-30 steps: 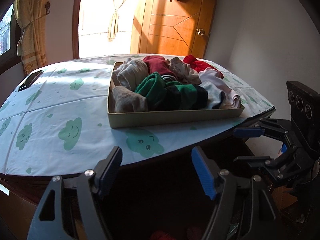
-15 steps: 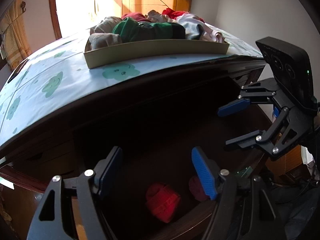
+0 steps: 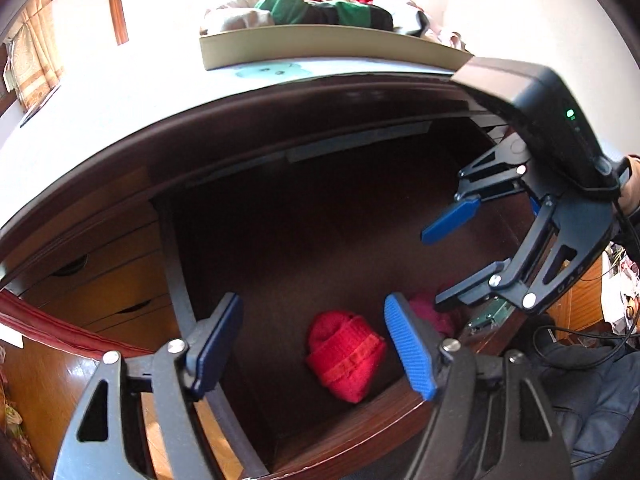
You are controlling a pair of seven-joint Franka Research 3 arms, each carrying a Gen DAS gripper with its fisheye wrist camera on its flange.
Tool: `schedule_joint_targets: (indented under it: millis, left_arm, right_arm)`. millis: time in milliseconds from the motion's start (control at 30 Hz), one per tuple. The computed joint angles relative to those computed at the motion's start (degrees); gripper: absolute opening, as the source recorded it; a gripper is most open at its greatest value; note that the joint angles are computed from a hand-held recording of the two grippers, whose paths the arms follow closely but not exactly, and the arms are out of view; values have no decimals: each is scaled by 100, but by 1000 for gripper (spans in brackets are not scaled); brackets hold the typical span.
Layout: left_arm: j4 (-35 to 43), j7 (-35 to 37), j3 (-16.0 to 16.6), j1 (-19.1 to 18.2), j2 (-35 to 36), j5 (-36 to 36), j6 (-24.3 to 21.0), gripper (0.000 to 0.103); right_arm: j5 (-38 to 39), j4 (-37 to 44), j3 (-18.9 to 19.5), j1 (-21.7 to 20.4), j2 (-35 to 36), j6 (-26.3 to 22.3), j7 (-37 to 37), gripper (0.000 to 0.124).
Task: Take underwear out of drawer
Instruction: 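Lower both open tools into the drawer and grasp the dark red sock with the right tool, then grasp the bright red sock with the left tool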
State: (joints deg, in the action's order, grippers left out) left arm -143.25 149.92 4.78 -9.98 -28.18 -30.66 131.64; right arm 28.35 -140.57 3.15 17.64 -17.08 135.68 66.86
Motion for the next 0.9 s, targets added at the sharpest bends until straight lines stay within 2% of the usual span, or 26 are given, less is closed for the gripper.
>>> schedule_joint_targets:
  millis: [167, 400, 600, 667, 733, 833, 900]
  left_arm:
    - [53, 84, 106, 66, 77, -115, -70, 75]
    - [56, 171, 123, 177, 88, -283, -190, 78]
    - [151, 164, 91, 225, 157, -319, -316, 78]
    - [185, 148, 67, 239, 187, -314, -390, 78]
    - [195, 131, 23, 253, 203, -299, -408, 78]
    - [205, 115, -23, 268, 221, -229, -449, 78]
    - [190, 112, -63, 262, 215, -176, -450, 78]
  right_arm:
    - [-235, 444, 45, -40, 504, -535, 207, 65]
    - [-374, 846, 100, -30, 970, -1049, 353, 65]
    - [-352, 1094, 98, -64, 1316, -1297, 456, 65]
    - [-286, 1112, 103, -63, 1376, -1347, 396, 61]
    - [16, 1120, 65, -83, 1397, -1448, 148, 48]
    - [107, 948, 93, -72, 1217, -1219, 5, 39]
    - [164, 740, 94, -67, 1047, -966, -46, 37]
